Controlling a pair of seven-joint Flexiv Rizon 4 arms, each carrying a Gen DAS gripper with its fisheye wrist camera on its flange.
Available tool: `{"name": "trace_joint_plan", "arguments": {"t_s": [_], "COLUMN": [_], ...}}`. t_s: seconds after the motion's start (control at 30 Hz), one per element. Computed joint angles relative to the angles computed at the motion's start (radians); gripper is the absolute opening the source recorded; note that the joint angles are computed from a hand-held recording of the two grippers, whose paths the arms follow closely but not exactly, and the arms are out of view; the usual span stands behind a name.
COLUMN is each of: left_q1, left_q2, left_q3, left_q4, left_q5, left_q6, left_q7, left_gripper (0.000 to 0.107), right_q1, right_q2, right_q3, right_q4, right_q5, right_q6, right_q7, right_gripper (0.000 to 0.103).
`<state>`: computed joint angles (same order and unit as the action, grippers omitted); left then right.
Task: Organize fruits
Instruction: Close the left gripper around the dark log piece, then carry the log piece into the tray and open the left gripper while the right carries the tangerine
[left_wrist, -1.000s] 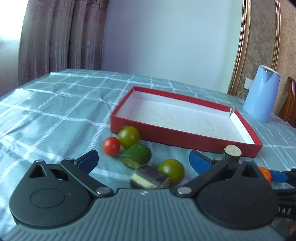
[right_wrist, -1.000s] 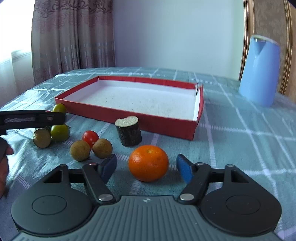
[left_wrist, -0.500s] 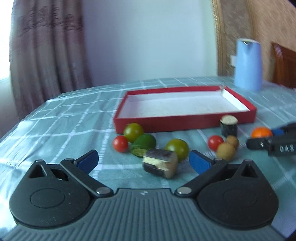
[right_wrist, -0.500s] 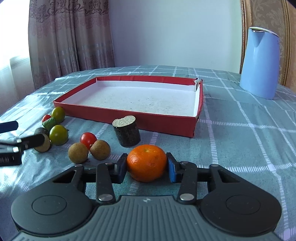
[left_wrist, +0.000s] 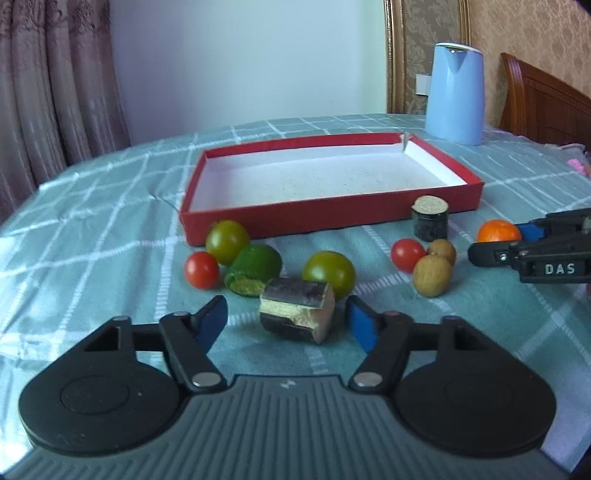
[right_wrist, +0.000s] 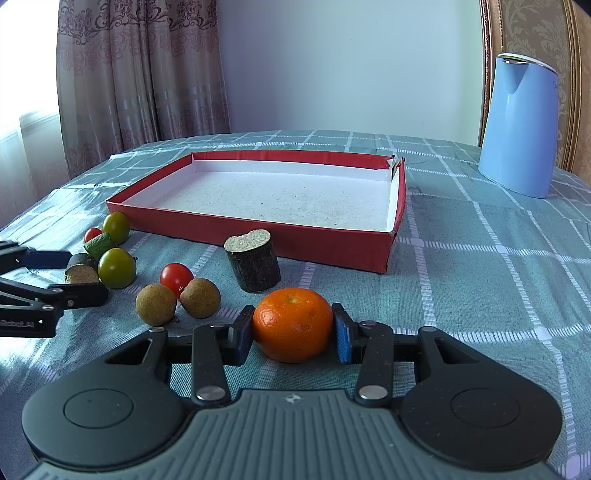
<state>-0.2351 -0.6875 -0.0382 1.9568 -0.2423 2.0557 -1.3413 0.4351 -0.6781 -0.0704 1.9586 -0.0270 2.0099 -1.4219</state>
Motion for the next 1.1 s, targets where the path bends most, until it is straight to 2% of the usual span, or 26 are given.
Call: {"name": "trace_joint_plan", "arguments": {"t_s": [0.1, 0.17, 0.27, 0.53, 0.73, 0.87, 1.1], "left_q1": [0.052, 0.047, 0.027, 0.035, 0.067, 0.027, 0.011], "left_q2": [-0.002, -0.003, -0.007, -0.008, 0.01, 0.019, -0.001], "left_q3": [-0.048, -0.044, -0.024, -0.036, -0.065, -0.034, -0.032], "left_q4": [-0.001, -0.01, -0.008, 0.011, 0.042, 0.026, -0.064], "left_q5": [0.06, 0.068, 0.068, 0.059, 0.094, 0.055, 0.012], "left_q6": [0.008, -0.013, 0.003, 0.045, 0.09, 0.085, 0.03], "left_q7": [-0.013, -0.003, 0.006, -0.025, -0.078, -0.071, -0.069], "left_gripper": [0.063, 0.051, 0.038, 0.038, 0.038, 0.038, 0.038], "right_q1": [-0.001, -0.001, -0.003, -0.018, -0.069, -0.04, 0.049], "right_q2": [0.0, 0.0, 0.0, -0.001, -0.003, -0.001, 0.0], "right_q3": [0.001, 0.002, 0.004, 0.018, 0.064, 0.036, -0.057], "right_q4": [0.0, 0.0, -0.001, -0.001, 0.002, 0.009, -0.02], "right_q5": [0.001, 0.001, 0.0, -0.008, -0.034, -0.008, 0.077], "right_q6": [0.0, 0.0, 0.0, 0.004, 0.026, 0.048, 0.069], "right_q7": [-0.001, -0.001, 0.0, 0.007, 0.037, 0.035, -0.025], "right_gripper": [0.042, 0.042, 0.042, 0.042, 0.041, 0.041, 0.041]}}
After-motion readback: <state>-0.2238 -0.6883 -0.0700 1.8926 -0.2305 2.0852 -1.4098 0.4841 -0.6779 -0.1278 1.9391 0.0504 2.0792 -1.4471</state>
